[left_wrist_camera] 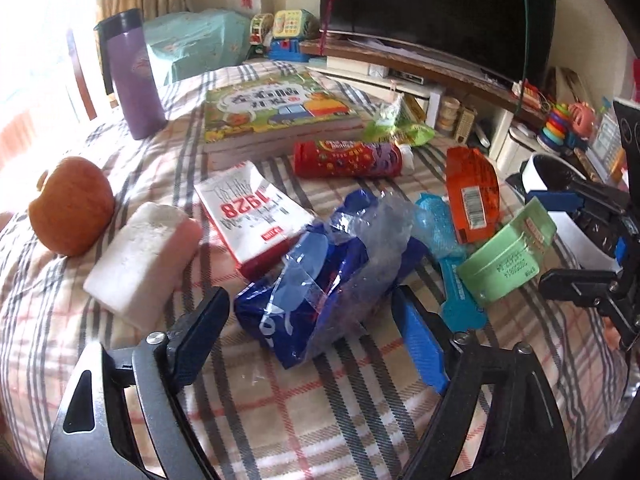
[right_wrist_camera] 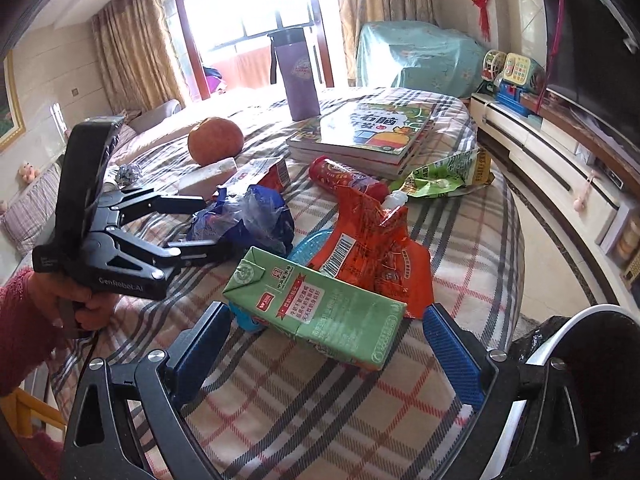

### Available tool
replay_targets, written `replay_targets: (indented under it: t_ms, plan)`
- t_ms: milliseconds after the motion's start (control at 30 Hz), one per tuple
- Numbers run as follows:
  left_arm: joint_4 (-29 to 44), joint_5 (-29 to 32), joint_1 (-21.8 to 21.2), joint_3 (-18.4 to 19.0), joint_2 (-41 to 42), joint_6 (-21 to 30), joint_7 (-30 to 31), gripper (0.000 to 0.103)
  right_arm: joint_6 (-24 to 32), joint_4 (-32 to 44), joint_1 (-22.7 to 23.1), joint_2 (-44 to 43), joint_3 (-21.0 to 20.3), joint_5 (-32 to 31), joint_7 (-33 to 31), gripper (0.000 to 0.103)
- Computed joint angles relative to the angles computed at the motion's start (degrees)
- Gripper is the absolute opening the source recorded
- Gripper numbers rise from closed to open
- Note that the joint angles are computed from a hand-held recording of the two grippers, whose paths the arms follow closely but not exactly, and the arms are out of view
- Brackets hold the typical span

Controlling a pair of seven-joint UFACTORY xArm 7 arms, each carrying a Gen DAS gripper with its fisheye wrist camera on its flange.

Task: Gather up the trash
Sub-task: 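Grasp the blue plastic bag with the left tool while the right tool grasps the green juice carton, then carry the blue bag and green carton over the bin and release both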

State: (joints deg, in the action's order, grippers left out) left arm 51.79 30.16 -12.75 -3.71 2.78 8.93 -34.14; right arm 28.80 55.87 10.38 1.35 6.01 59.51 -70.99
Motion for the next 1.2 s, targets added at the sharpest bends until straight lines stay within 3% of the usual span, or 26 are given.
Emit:
replay_targets:
  t_ms: [33, 67, 100, 200, 233, 267, 633, 667, 700, 767, 967, 1067, 1200]
  plan:
    - [-0.2, 0.4, -0.2, -0.1, -0.1, 0.2, -0.2, 0.078, -0.1, 0.1, 0.0, 0.0, 0.0, 0.4, -0.3, 0.095]
    - [-0.2, 1.9, -0.3, 0.1, -0.2, 0.5, -1.4, 0.075, -0.5, -0.3, 0.1, -0.2, 0.1, 1.2, -1.0, 0.086]
    - [-0.4, 1.5, -0.3, -0.1, -0.5, 0.4, -1.1, 0.071, -1.0, -0.6, 0.1, -0.4, 0.2, 1.4, -1.2, 0.072]
    - [-1.3, -2.2, -0.3, -1.1, -1.4, 0.8, 1.6, 0.062, -3.9, -1.5, 0.7, -0.7, 0.3, -1.6, 2.1, 0.041]
    - [-1.6, -1.1, -0.3, -1.2, -1.8, 1.2, 0.3, 0.059, -4.1, -1.9, 0.8, -0.8, 0.3, -2.4, 3.2, 0.039]
    - [-1.9, -1.4, -0.3, -1.4, -2.2, 1.4, 0.3, 0.046, -3.9, -2.3, 0.8, -1.2, 0.1, -2.2, 3.4, 0.036]
    - [-11.8, -14.0, 0.0, -4.8, -10.2, -2.9, 2.1, 0.030, 1.2, -10.1, 2.5, -10.1, -3.3, 0.9, 0.2, 0.038]
    - [-12.4, -14.8, 0.1, -5.2, -10.7, -3.2, 2.3, 0.030, 0.3, -10.5, 3.0, -10.4, -3.3, 1.2, -0.2, 0.050]
    - [-13.1, -14.8, 0.5, -5.9, -11.3, -3.5, 1.8, 0.029, -1.3, -10.9, 3.5, -10.6, -3.1, 1.1, -0.7, 0.068]
    - [-13.9, -15.7, 0.8, -6.5, -12.0, -3.8, 1.8, 0.029, -3.8, -11.1, 4.5, -10.2, -3.0, 1.5, -1.4, 0.085]
    - [-16.3, -21.5, -0.9, -6.1, -14.3, -4.2, 5.0, 0.028, -1.6, -9.0, 4.8, -7.3, -3.0, 2.0, -1.2, 0.079]
    - [-16.6, -22.7, -0.8, -6.6, -14.6, -4.2, 5.6, 0.028, -0.8, -9.2, 4.6, -7.3, -2.5, 1.8, -0.7, 0.043]
    - [-16.7, -22.3, -0.1, -8.2, -14.8, -4.2, 4.2, 0.028, -3.0, -11.7, 5.1, -9.5, -2.3, 3.5, -0.3, 0.037]
